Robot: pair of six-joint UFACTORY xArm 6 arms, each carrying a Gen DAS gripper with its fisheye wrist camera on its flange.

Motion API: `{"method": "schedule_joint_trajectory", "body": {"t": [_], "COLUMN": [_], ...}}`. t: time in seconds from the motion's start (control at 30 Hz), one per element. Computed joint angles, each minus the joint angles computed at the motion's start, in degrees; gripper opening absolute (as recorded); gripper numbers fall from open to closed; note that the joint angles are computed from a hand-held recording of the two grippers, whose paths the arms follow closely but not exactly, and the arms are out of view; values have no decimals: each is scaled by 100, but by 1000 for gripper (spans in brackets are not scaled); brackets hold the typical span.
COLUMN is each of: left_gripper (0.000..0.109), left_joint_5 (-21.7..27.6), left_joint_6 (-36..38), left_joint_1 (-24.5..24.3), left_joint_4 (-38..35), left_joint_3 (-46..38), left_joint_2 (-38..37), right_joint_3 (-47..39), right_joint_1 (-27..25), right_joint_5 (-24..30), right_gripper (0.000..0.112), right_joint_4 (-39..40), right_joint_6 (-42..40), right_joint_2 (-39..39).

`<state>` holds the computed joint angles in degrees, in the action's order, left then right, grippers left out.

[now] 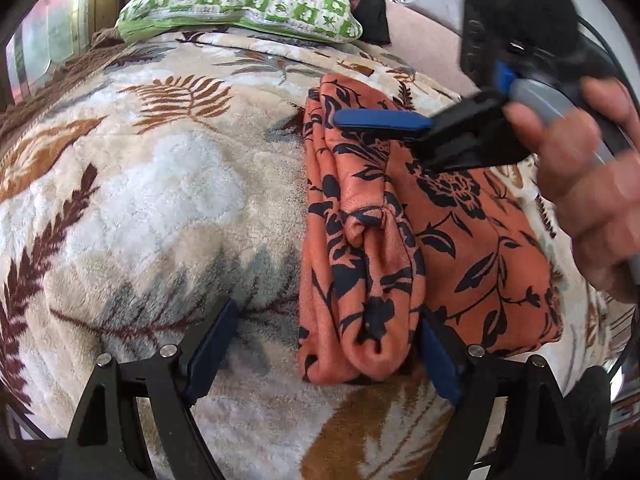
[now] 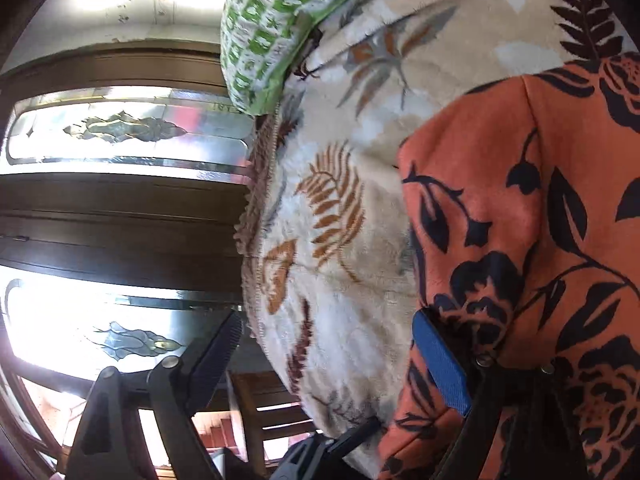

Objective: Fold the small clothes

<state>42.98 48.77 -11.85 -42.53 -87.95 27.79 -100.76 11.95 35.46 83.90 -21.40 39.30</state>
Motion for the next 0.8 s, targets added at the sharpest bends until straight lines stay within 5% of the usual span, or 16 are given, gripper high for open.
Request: {"method": "schedule_joint_trajectory", "body": {"t": [0.17,0.8], "left_gripper": [87,87], "left_joint_5": [254,29], "left_joint_6": [-12,-196], "left_joint_1": [342,501], "left_joint_4": [-683,-856], "left_joint_3": [174,342], "left_joint_2": [-218,-203], "right_joint_3": [722,1771], "right_joint_1": [141,468], "right_joint_5": [106,-41], "right_gripper": [90,90], "right_joint_4": [341,1846], "right_joint_6": [-405,-1841], "right_joint_2": [-411,-1141]}}
